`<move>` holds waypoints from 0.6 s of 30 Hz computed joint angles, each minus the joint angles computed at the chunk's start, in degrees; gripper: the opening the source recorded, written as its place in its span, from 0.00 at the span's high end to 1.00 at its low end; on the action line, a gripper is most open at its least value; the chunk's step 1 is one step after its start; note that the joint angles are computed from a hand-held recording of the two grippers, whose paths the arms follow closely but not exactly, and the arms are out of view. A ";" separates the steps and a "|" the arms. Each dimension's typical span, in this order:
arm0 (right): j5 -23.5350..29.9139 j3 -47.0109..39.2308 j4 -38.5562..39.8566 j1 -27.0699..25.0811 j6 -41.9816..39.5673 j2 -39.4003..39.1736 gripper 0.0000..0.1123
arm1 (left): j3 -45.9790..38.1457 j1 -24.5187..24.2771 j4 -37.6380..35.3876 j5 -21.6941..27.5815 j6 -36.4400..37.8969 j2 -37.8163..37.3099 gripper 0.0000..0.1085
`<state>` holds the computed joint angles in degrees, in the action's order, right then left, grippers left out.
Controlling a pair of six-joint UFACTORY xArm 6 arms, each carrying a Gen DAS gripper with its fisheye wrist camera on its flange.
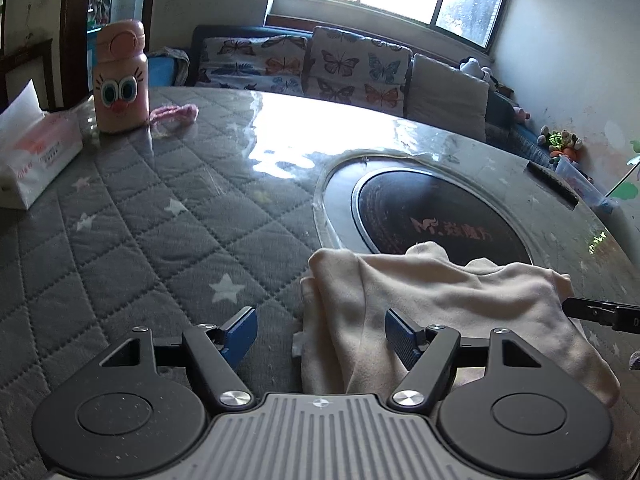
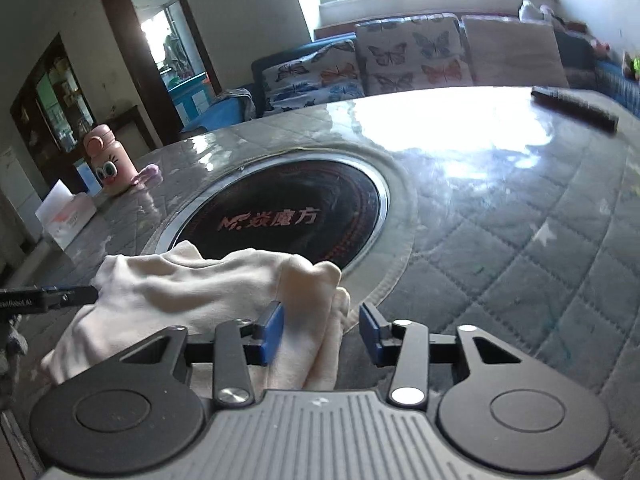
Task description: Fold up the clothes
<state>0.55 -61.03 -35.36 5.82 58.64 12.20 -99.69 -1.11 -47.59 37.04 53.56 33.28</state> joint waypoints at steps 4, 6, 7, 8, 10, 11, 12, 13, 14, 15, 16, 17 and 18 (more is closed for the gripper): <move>-1.06 0.24 2.61 0.09 -1.87 0.53 0.73 | -0.29 0.04 0.69 0.60 -1.24 0.33 0.33; -1.32 0.34 4.00 0.17 -2.93 0.65 0.77 | -0.24 0.05 0.44 0.57 -1.23 0.36 0.36; -1.37 0.43 4.66 0.22 -3.42 0.64 0.80 | -0.25 0.08 0.24 0.75 -1.11 0.35 0.41; -1.41 0.51 5.34 0.27 -3.92 0.64 0.81 | -0.41 0.15 0.07 1.20 -1.12 0.40 0.46; -1.50 0.71 6.69 0.37 -5.00 0.57 0.81 | -0.99 0.32 -0.14 2.44 -1.36 0.66 0.55; -1.50 0.73 6.28 0.29 -4.52 0.51 0.81 | -1.28 0.41 -0.26 3.12 -1.53 0.80 0.58; -1.49 0.71 5.30 0.16 -3.51 0.45 0.80 | -1.39 0.43 -0.36 3.44 -1.63 0.84 0.59; -1.66 0.72 4.35 -0.03 -2.18 0.46 0.76 | -1.31 0.39 -0.38 3.46 -1.66 0.79 0.59; -2.12 0.92 4.67 -0.14 -1.55 0.52 0.76 | -1.16 0.33 -0.39 3.40 -1.64 0.70 0.60; -2.33 0.98 4.13 -0.25 -0.68 0.54 0.76 | -1.00 0.29 -0.42 3.39 -1.59 0.58 0.60; -2.45 0.96 3.16 -0.36 0.38 0.55 0.75 | -0.84 0.26 -0.46 3.42 -1.54 0.47 0.60; -2.48 0.94 3.03 -0.32 0.48 0.57 0.76 | -0.73 0.22 -0.40 3.40 -1.57 0.39 0.60; -2.49 0.90 3.01 -0.24 0.41 0.60 0.76 | -0.67 0.17 -0.29 3.36 -1.65 0.35 0.60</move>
